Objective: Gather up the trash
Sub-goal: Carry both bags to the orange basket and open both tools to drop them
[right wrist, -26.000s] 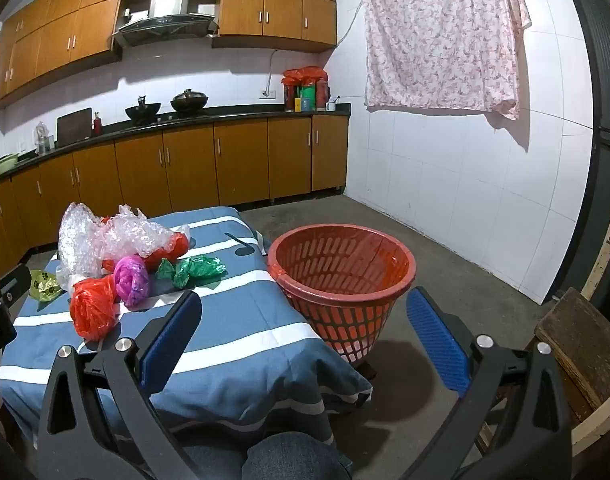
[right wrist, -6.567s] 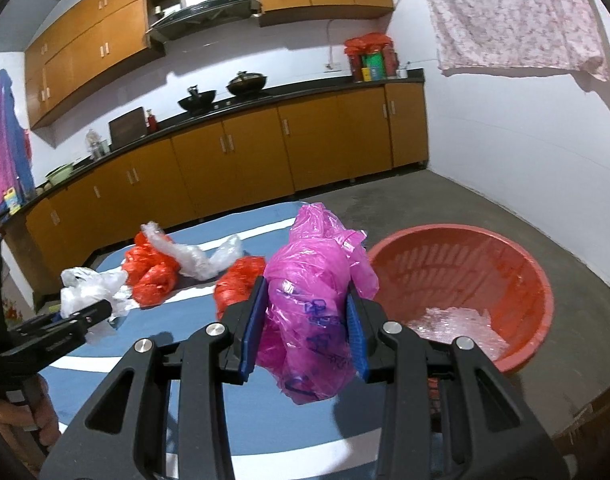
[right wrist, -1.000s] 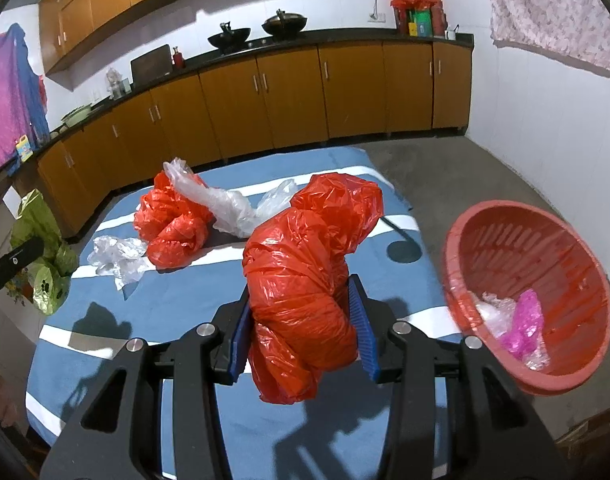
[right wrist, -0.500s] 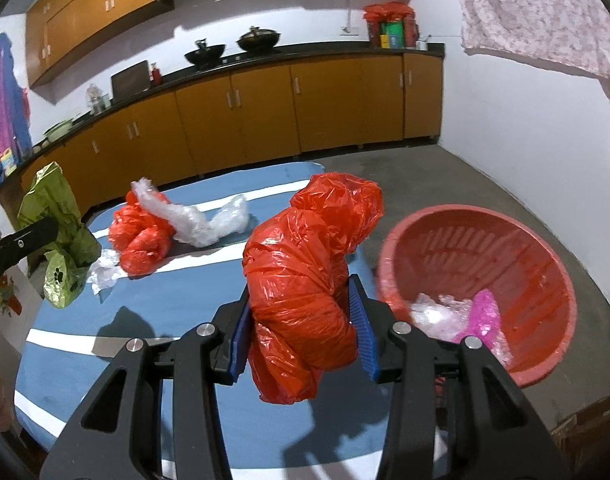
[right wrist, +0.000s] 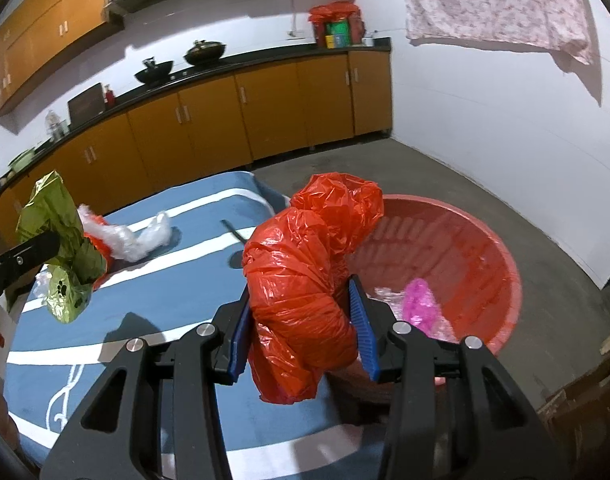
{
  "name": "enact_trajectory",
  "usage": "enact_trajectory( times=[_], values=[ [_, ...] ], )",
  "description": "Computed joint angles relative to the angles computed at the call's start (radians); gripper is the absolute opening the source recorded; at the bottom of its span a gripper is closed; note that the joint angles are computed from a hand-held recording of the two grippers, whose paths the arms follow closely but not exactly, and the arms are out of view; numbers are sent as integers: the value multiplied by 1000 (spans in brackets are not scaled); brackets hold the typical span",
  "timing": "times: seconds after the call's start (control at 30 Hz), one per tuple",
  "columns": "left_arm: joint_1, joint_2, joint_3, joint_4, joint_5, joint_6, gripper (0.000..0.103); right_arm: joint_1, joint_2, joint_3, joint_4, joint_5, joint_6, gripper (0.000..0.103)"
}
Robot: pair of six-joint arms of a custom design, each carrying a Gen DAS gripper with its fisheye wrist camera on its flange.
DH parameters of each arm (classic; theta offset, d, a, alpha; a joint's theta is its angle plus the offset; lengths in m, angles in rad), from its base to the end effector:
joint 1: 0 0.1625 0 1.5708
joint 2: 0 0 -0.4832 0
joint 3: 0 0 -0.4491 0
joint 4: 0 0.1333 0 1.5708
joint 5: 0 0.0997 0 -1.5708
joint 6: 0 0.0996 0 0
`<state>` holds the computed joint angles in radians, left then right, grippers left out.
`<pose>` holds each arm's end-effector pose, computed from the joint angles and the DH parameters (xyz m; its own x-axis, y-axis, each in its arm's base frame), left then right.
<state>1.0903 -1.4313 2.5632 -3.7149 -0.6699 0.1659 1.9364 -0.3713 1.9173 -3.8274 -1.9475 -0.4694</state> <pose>0.0195 -0.4199 0.2862 -0.8056 -0.2207 -0.5498 0.3833 0.5135 -0.7677 0.3038 -0.5233 -0.1163 -0.7284 -0.4168 0.5437 -0.6733 0.5823 -0.4556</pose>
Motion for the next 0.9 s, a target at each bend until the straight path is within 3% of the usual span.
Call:
enact_trajectory(
  times=[0.57,0.9],
  values=[
    [31,224,-176,26,-186,45,3,-71,-28,-39,-43,-61,-20,45],
    [80,332,-297,89,-279,54,3,-112,-29,-75,-28,-49,-28,45]
  ],
)
